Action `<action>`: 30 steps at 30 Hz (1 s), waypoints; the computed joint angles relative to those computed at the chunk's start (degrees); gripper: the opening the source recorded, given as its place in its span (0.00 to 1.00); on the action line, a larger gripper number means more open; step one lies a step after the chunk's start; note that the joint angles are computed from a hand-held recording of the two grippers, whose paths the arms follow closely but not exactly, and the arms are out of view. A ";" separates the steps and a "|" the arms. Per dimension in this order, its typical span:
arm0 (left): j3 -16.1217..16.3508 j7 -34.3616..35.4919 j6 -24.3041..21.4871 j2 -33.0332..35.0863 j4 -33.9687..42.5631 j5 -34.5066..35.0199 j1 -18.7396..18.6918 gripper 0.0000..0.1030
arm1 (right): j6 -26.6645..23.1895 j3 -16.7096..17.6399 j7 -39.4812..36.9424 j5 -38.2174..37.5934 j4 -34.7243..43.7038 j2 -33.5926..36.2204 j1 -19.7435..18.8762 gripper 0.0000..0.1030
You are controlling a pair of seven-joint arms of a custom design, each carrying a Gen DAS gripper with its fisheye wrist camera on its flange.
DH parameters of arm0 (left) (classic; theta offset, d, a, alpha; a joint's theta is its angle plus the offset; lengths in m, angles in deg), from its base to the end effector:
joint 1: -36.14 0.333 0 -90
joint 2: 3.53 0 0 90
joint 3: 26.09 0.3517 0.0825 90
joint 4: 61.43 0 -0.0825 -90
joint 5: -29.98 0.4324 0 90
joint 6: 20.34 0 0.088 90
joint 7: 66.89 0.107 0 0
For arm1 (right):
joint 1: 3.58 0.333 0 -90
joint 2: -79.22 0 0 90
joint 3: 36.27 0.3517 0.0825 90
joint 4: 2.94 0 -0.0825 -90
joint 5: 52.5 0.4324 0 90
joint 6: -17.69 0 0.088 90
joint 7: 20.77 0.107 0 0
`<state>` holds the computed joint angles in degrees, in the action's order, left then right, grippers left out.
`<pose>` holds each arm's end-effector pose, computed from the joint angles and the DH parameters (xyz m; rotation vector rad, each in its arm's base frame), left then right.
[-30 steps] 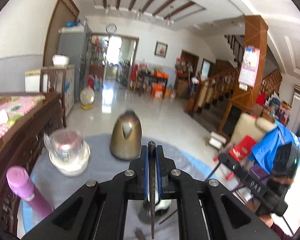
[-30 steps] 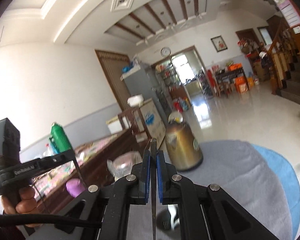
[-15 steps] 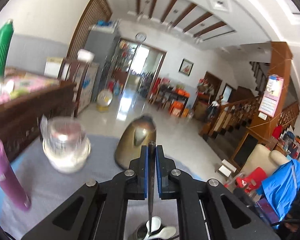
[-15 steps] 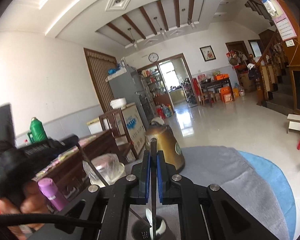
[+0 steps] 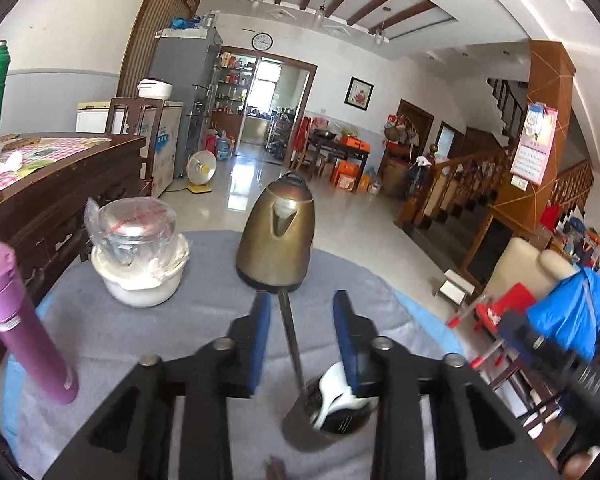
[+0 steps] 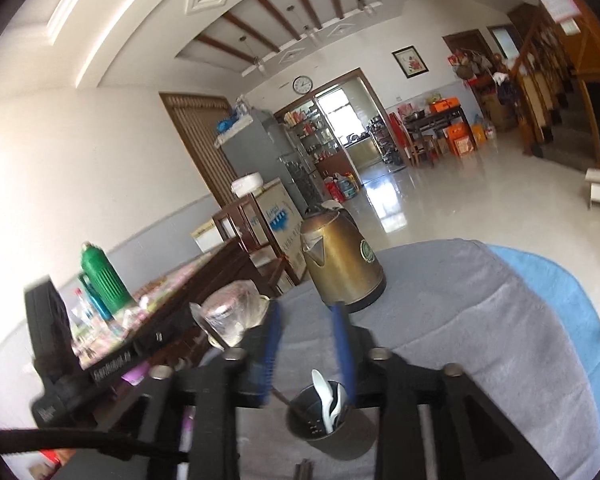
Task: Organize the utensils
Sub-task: 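Lift the held chopsticks with both tools and insert them into the holder, then open both grippers and move them back to the chopstick bundle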
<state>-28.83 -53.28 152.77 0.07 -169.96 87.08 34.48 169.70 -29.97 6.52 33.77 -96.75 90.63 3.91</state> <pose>0.6528 -0.1122 0.5861 -1.8067 1.2931 -1.1060 0.7079 0.1381 0.5938 -1.4055 1.1677 -0.1801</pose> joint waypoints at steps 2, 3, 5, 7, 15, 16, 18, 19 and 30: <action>-0.23 0.59 0.20 -2.47 -3.43 -0.63 0.39 0.33 | -1.48 -0.24 -1.29 3.52 -1.92 -1.51 -1.02 0.38; -0.60 1.07 0.05 -3.82 -5.32 -1.02 0.78 0.33 | -2.02 -0.60 -1.74 5.07 -2.89 -2.26 -1.30 0.38; -1.90 3.36 -1.35 -6.61 -9.29 -2.63 1.64 0.35 | -2.62 -1.40 -2.64 7.65 -4.58 -3.53 -1.53 0.38; -3.73 4.94 -3.91 -8.78 -12.34 -2.78 2.46 0.35 | -3.74 -2.51 -3.29 9.39 -6.88 -5.11 -1.76 0.38; -7.39 22.05 -7.60 -10.60 -20.37 -19.19 -0.02 0.35 | -9.74 -5.72 2.98 2.26 -14.97 -7.64 -2.42 0.38; -7.54 23.97 -7.56 -10.46 -20.97 -21.50 -0.50 0.35 | -10.57 -5.93 3.56 1.93 -15.53 -7.55 -2.63 0.38; -7.84 27.76 -7.75 -10.13 -22.17 -26.52 -1.77 0.35 | -13.38 -6.41 5.47 1.22 -17.30 -7.26 -3.32 0.38; -7.97 29.01 -7.66 -9.95 -22.41 -28.01 -2.03 0.35 | -14.16 -6.51 5.39 1.37 -17.89 -7.15 -3.58 0.38; -9.58 30.20 -11.46 -6.27 -19.30 -26.41 -3.93 0.35 | -23.20 -4.60 -1.60 6.79 -16.08 1.36 -6.03 0.38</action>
<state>-38.41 -23.08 141.31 -6.20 -189.26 60.67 30.55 146.49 -34.57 4.92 40.56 -112.83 91.99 -2.13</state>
